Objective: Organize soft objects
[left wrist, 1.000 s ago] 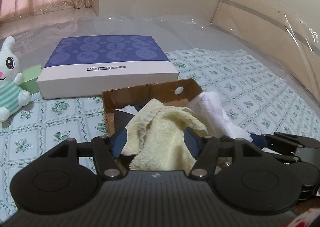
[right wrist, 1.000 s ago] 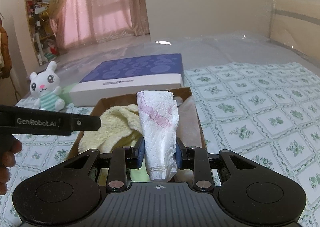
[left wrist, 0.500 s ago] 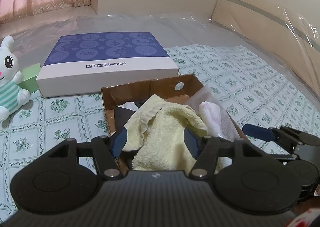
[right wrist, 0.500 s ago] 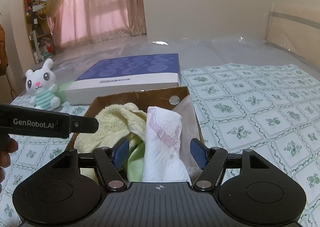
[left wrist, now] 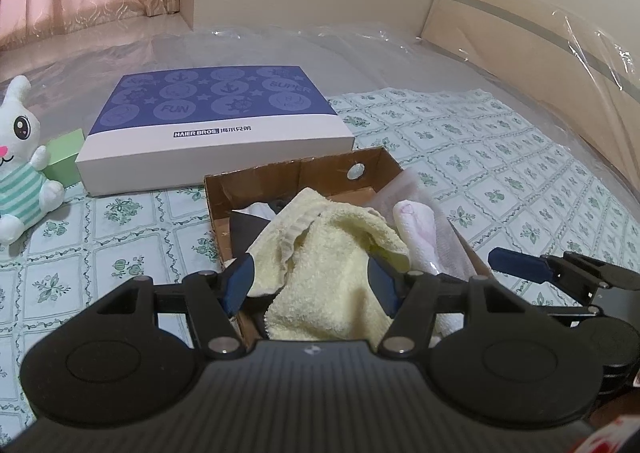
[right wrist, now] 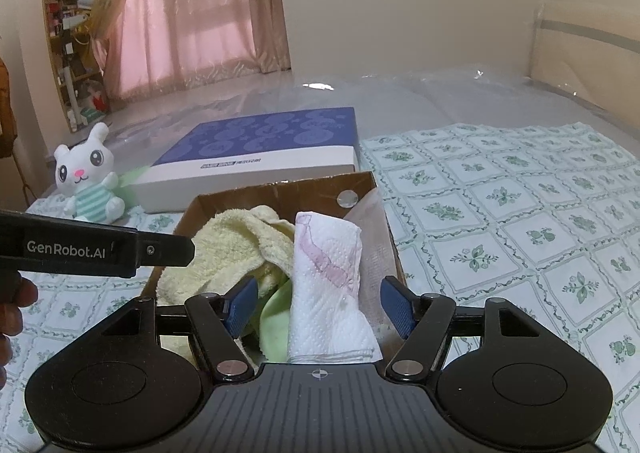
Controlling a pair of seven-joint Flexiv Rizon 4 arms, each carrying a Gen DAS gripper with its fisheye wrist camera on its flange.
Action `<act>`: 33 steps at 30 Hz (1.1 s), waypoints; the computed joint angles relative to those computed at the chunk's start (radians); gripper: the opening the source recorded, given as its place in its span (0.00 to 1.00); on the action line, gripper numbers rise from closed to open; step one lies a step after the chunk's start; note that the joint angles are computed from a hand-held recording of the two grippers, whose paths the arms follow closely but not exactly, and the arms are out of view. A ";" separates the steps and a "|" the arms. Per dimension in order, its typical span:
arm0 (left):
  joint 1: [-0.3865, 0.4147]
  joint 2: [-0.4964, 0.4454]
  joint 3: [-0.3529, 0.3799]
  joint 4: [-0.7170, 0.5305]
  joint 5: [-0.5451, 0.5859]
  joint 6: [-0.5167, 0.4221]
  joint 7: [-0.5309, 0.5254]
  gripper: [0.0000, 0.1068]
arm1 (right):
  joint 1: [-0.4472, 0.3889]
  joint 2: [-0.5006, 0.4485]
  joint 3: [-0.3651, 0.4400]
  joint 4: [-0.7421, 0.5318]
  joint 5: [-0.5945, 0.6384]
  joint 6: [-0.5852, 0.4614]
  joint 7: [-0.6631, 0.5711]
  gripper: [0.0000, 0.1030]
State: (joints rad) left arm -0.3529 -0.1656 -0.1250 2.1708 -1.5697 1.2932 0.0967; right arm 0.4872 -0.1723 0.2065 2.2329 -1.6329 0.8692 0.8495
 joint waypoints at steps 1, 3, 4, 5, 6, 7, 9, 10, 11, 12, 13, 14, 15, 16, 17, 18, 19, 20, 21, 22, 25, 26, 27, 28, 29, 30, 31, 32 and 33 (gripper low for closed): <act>0.000 0.007 0.002 0.006 0.001 -0.001 0.001 0.56 | 0.002 0.003 0.002 0.001 0.005 -0.003 0.000 0.66; -0.001 0.020 0.005 0.015 -0.001 -0.001 0.007 0.56 | 0.006 0.012 0.008 0.005 0.012 -0.010 0.003 0.66; 0.000 0.028 0.007 0.021 0.003 -0.006 0.006 0.56 | 0.008 0.017 0.011 0.008 0.017 -0.013 0.005 0.66; 0.002 0.039 0.011 0.029 0.010 -0.012 0.002 0.56 | 0.012 0.023 0.014 0.010 0.023 -0.019 0.007 0.66; 0.004 0.048 0.014 0.036 0.015 -0.019 0.000 0.56 | 0.016 0.030 0.019 0.015 0.027 -0.025 0.014 0.66; 0.004 0.060 0.017 0.045 0.017 -0.024 0.002 0.56 | 0.019 0.036 0.022 0.018 0.031 -0.030 0.018 0.66; 0.008 0.084 0.024 0.065 0.021 -0.039 0.004 0.56 | 0.027 0.050 0.031 0.026 0.045 -0.041 0.029 0.66; 0.010 0.096 0.028 0.074 0.028 -0.047 0.002 0.56 | 0.032 0.056 0.036 0.030 0.051 -0.046 0.035 0.66; 0.012 0.107 0.032 0.085 0.033 -0.054 0.000 0.56 | 0.038 0.063 0.042 0.035 0.058 -0.053 0.042 0.66; 0.014 0.119 0.036 0.095 0.041 -0.058 -0.004 0.56 | 0.044 0.069 0.048 0.039 0.070 -0.061 0.045 0.66; 0.017 0.130 0.041 0.105 0.048 -0.065 -0.007 0.56 | 0.052 0.074 0.055 0.041 0.086 -0.073 0.047 0.66; 0.020 0.143 0.046 0.116 0.058 -0.072 -0.013 0.56 | 0.061 0.079 0.062 0.044 0.097 -0.083 0.054 0.66; 0.024 0.158 0.052 0.130 0.072 -0.079 -0.024 0.56 | 0.069 0.086 0.068 0.047 0.106 -0.092 0.063 0.66; 0.028 0.172 0.057 0.142 0.085 -0.088 -0.034 0.56 | 0.077 0.091 0.074 0.050 0.117 -0.101 0.068 0.66; 0.032 0.187 0.063 0.155 0.097 -0.097 -0.040 0.56 | 0.087 0.096 0.081 0.051 0.131 -0.113 0.070 0.66; 0.035 0.202 0.068 0.167 0.103 -0.102 -0.042 0.56 | 0.098 0.100 0.089 0.050 0.147 -0.128 0.070 0.66; 0.038 0.221 0.075 0.181 0.112 -0.108 -0.043 0.56 | 0.110 0.105 0.098 0.050 0.164 -0.145 0.072 0.66; 0.042 0.239 0.081 0.194 0.125 -0.115 -0.047 0.56 | 0.122 0.110 0.105 0.050 0.177 -0.160 0.077 0.66; 0.044 0.258 0.088 0.208 0.132 -0.119 -0.048 0.56 | 0.133 0.115 0.113 0.050 0.189 -0.176 0.085 0.66; 0.047 0.277 0.094 0.222 0.141 -0.122 -0.051 0.56 | 0.144 0.120 0.120 0.049 0.199 -0.189 0.097 0.66; 0.061 0.336 0.120 0.260 0.186 -0.152 -0.070 0.56 | 0.180 0.131 0.143 0.040 0.243 -0.229 0.115 0.66; 0.066 0.362 0.131 0.276 0.202 -0.163 -0.077 0.56 | 0.194 0.132 0.152 0.033 0.263 -0.246 0.117 0.66; 0.071 0.383 0.140 0.288 0.219 -0.173 -0.083 0.56 | 0.205 0.134 0.157 0.028 0.278 -0.256 0.118 0.66; 0.075 0.404 0.147 0.299 0.234 -0.180 -0.090 0.56 | 0.217 0.135 0.165 0.022 0.299 -0.271 0.118 0.66; 0.081 0.431 0.160 0.314 0.255 -0.192 -0.097 0.56 | 0.231 0.135 0.173 0.013 0.321 -0.287 0.116 0.66; 0.088 0.455 0.173 0.326 0.278 -0.207 -0.104 0.57 | 0.245 0.135 0.180 0.005 0.341 -0.303 0.114 0.66; 0.093 0.475 0.185 0.335 0.294 -0.221 -0.108 0.57 | 0.259 0.136 0.187 -0.002 0.360 -0.318 0.112 0.66; 0.101 0.504 0.201 0.348 0.312 -0.238 -0.112 0.58 | 0.275 0.135 0.196 -0.012 0.379 -0.338 0.114 0.66; 0.107 0.527 0.212 0.358 0.329 -0.249 -0.119 0.58 | 0.288 0.135 0.202 -0.019 0.393 -0.353 0.116 0.66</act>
State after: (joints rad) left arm -0.2454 0.3610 0.0865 2.5287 -1.2410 1.0440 -0.0226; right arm 0.7753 -0.0370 0.4083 2.2134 -1.2400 0.5165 0.9654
